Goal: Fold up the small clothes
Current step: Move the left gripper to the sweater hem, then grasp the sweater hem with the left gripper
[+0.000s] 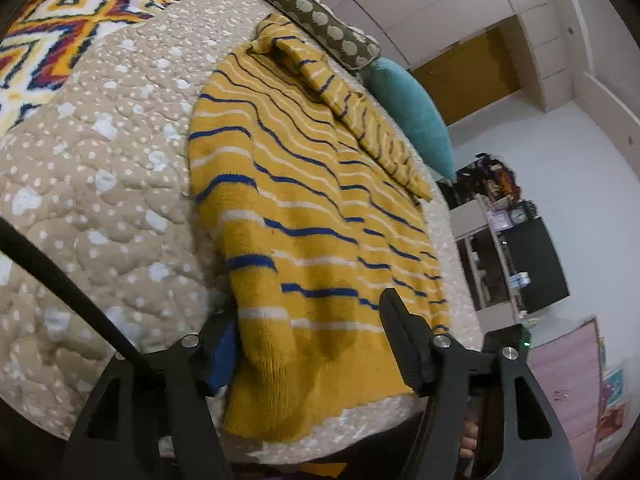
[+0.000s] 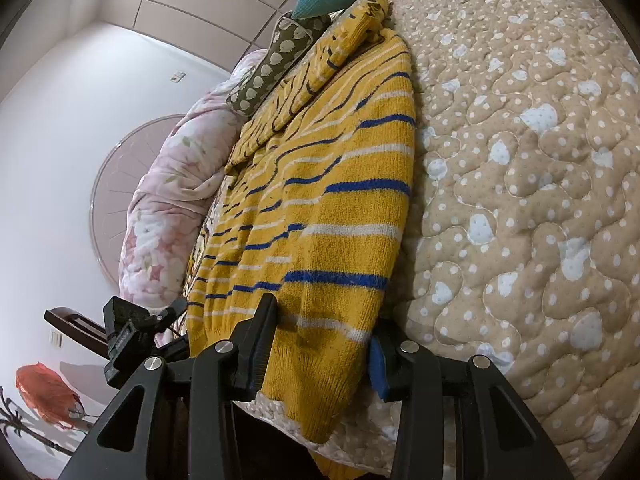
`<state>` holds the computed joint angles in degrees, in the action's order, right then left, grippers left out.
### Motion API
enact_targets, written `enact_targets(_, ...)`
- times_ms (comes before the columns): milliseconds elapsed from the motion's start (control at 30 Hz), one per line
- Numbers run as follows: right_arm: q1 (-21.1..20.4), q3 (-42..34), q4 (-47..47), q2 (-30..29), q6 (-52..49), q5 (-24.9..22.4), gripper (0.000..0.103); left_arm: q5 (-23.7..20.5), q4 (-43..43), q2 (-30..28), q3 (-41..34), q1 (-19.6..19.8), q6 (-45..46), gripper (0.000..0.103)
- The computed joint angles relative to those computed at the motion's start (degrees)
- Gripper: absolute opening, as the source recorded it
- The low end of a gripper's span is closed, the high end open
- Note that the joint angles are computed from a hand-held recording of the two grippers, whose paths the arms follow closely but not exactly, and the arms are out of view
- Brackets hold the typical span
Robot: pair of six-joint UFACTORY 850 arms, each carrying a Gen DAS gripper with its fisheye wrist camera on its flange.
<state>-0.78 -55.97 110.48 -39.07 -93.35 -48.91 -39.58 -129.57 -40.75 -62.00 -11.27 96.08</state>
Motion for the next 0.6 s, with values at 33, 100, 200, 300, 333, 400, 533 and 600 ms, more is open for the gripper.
enact_targets(33, 0.04, 0.12, 0.28, 0.02, -0.13, -0.07, 0.043, -1.44, 0.31, 0.03, 0.58, 0.31, -0.24, 0.063)
enact_targets(100, 0.08, 0.36, 0.71, 0.12, -0.61, -0.07, 0.043, -4.44, 0.58, -0.04, 1.73, 0.88, -1.16, 0.063)
enact_targets(200, 0.35, 0.92, 1.14, 0.67, -0.6, 0.35, 0.044, -6.7, 1.16, 0.31, 2.82, 0.62, -1.94, 0.063)
enact_targets(300, 0.76, 1.53, 1.21, 1.05, 0.01, 0.03, 0.044, -4.23, 1.76, 0.4, 2.01, -0.99, -1.52, 0.063)
enact_targets(333, 1.08, 1.65, 1.52, 1.14, -0.01, 0.17, 0.044, -2.55, 2.27, 0.31, 1.11, -1.77, -1.54, 0.063)
enact_targets(400, 1.81, 1.18, 1.53, 1.24, 0.28, 1.76, 0.044, 0.7, 3.89, -0.13, -0.79, -2.68, -2.41, 0.063)
enact_targets(533, 2.28, -1.47, -0.8, 0.21, 4.09, 3.95, 0.022, 7.93, 5.49, -0.95, -4.14, -2.98, -9.16, 0.01)
enact_targets(600, 2.31, -2.65, -2.68, -0.38, 6.4, 5.22, 0.014, 7.31, 5.46, -1.12, -4.01, -2.18, -12.77, 0.01)
